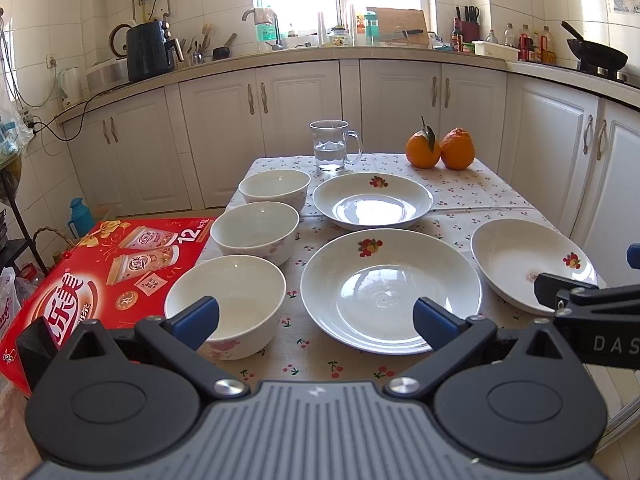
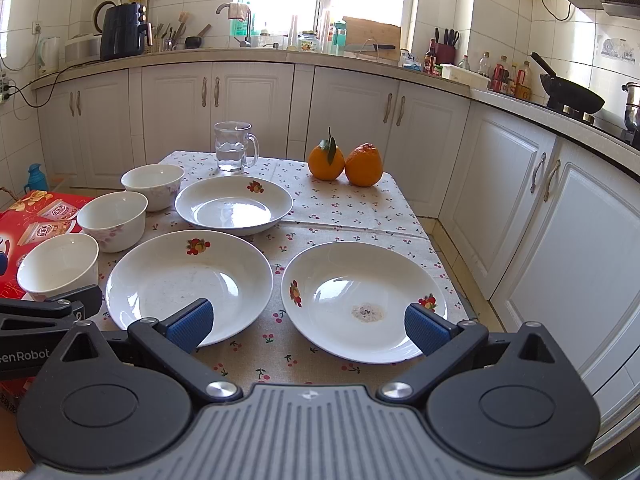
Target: Organize plates and bowls
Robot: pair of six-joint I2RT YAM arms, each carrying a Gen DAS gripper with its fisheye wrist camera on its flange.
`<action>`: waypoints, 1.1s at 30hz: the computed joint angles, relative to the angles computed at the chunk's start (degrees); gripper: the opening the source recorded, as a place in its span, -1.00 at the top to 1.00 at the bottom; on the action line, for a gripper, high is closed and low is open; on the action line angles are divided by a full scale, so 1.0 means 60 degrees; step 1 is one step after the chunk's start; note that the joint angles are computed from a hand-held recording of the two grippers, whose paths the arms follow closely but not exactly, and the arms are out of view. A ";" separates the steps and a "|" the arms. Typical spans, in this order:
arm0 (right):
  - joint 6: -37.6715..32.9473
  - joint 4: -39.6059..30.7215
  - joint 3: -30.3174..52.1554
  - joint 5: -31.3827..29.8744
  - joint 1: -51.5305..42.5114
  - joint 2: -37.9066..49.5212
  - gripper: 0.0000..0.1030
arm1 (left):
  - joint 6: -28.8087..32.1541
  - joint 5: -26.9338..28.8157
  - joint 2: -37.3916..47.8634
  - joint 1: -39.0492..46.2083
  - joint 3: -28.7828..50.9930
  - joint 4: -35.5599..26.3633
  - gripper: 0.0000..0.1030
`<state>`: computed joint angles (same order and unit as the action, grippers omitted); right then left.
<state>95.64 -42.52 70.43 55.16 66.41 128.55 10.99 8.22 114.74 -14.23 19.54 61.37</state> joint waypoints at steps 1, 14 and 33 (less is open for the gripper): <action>0.0000 0.0000 0.0000 0.0000 0.0000 0.0000 -1.00 | 0.0014 -0.0018 0.0003 -0.0019 0.0005 0.0007 -0.99; -0.0289 0.0480 -0.0508 -0.0008 -0.0186 -0.0352 -1.00 | 0.0125 0.0395 -0.0085 -0.0201 0.0451 -0.0562 -0.99; -0.3552 0.4792 -0.4394 0.0552 -0.0457 -0.2029 -1.00 | 0.0853 0.1322 0.0193 -0.0337 0.2246 -0.2216 -0.99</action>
